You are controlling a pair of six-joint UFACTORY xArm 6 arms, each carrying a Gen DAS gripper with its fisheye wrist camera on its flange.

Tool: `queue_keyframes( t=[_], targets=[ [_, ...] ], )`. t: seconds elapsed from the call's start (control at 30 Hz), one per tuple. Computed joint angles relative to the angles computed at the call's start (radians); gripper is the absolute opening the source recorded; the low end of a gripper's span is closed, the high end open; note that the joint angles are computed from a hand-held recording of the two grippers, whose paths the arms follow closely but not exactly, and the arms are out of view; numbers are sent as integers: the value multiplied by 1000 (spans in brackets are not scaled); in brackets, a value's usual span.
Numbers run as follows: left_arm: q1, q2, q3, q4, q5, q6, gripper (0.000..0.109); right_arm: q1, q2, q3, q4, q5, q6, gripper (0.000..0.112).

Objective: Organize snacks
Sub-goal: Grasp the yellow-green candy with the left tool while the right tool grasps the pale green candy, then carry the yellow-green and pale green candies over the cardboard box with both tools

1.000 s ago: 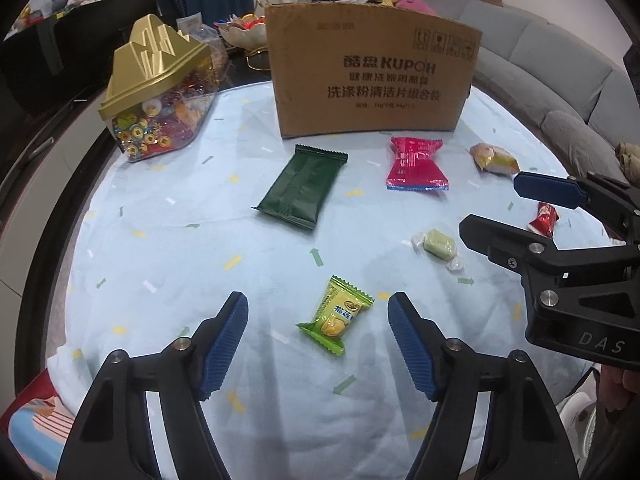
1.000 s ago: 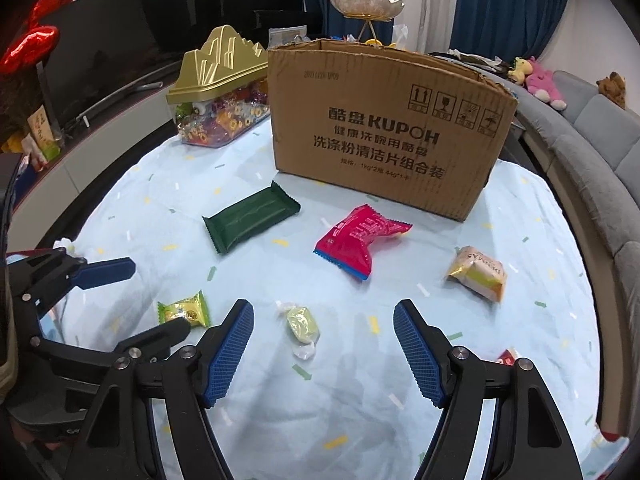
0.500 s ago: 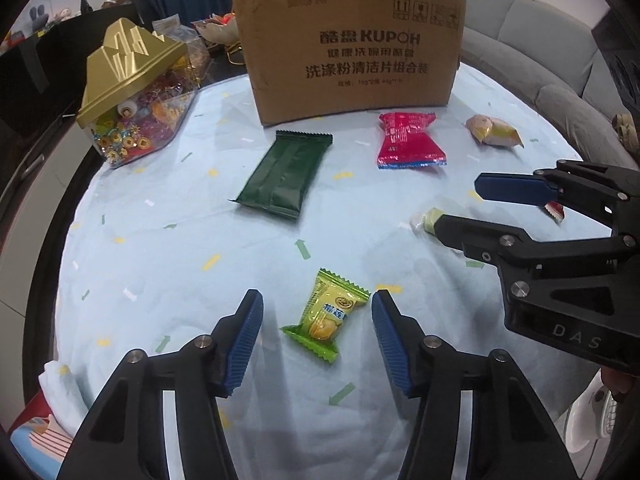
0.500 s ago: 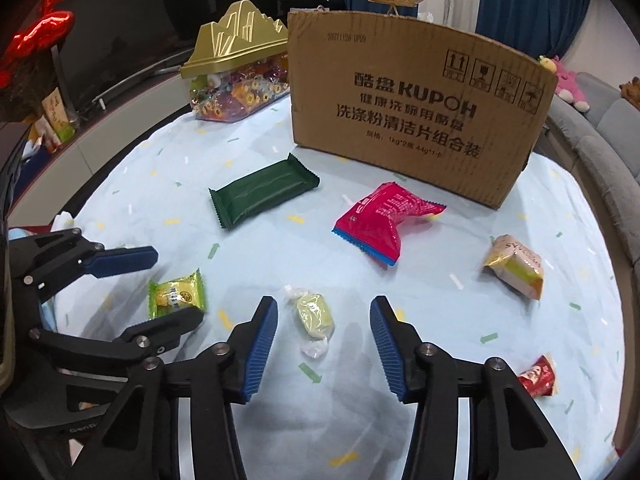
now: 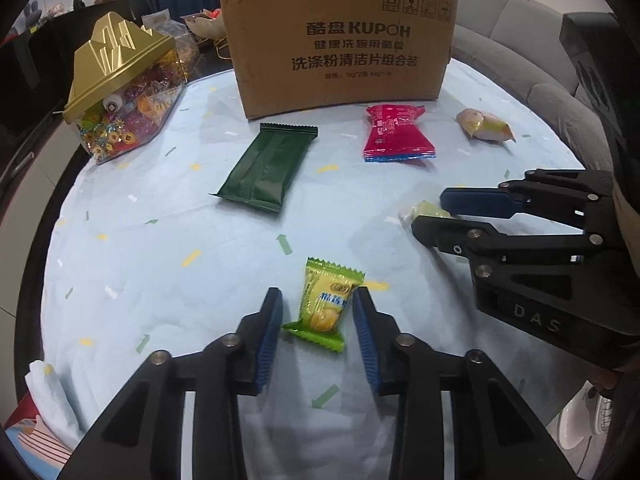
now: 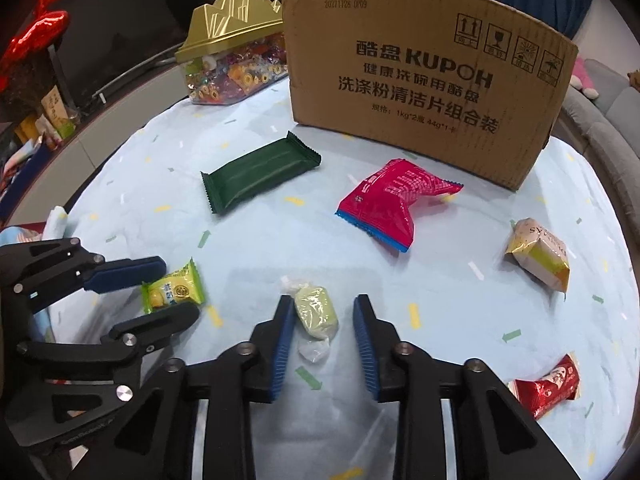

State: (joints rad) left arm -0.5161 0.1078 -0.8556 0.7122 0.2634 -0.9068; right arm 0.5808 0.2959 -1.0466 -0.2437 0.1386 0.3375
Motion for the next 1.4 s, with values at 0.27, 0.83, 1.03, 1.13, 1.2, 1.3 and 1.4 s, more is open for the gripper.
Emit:
queue_keyframes(
  t=[0.27,0.83,1.03,1.13,1.2,1.3,1.4],
  targets=[
    [-9,-3,-8,41,18,-30,19,-5,-14,17,-33,-10,24,20],
    [-30,-59,-5,153,47,-134,20,-22,-108,64,-161,-10,142,20],
    [-37,-88,-7,167,67,-164,20,-24,-149,72,-210,17,186,20],
    [-42,-103,-7,151,78,-159,20,-25,-166,71,-227,35,207,20],
    [-47,-109,-12,135,89,-154,20,-26,-174,67,-223,44,205,20],
    [-51,-117,-21,115,96,-151,20,-30,-189,58,-229,54,213,20],
    [-58,-121,-37,102,112,-143,20,-37,-207,51,-238,62,219,20]
  ],
)
